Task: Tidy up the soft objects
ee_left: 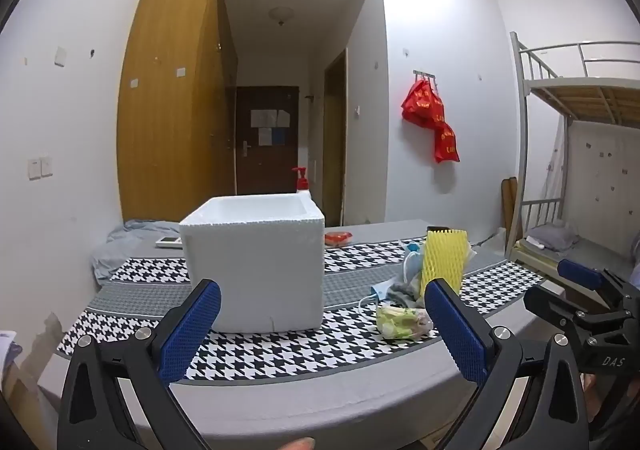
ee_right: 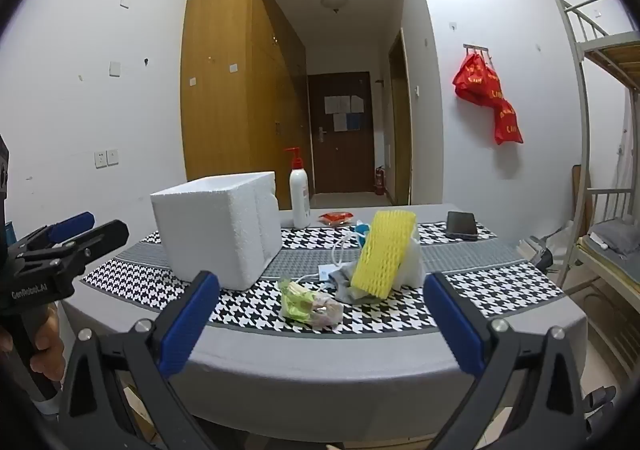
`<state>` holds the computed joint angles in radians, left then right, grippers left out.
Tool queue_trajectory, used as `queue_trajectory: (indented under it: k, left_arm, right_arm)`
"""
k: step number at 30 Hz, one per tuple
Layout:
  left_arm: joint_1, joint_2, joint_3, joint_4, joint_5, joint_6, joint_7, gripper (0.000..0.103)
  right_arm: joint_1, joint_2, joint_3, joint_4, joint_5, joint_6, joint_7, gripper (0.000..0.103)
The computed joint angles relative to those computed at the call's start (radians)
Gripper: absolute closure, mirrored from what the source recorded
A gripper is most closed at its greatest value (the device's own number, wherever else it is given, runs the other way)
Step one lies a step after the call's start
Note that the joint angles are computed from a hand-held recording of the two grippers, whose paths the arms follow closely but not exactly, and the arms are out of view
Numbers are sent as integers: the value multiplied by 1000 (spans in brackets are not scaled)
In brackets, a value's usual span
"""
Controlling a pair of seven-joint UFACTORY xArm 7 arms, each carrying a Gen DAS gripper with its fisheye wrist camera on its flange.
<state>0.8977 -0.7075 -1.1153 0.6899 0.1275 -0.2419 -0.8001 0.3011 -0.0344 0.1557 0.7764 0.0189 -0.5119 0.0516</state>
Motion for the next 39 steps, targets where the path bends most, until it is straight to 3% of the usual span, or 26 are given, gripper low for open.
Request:
queue_trajectory:
  k: [7,17,20,39]
  left_arm:
    - [28,57,-10,13,9,-31,31,1]
    - [40,-40,-24,2,-29,-20,5,1]
    - [43,-38,-27,5,-23,-14,-4,1]
    - [42,-48,-13,4,0,-5,-27,1]
  right_arm:
    - [-1,0,-3,-5,-8,-12,9,0]
    - [-12,-18,-14,-23,-50,-16,46,0]
    - [-10,-14,1,-11,-4,-4,8,0]
    - [-4,-18,4,-10,17,0,-14,0]
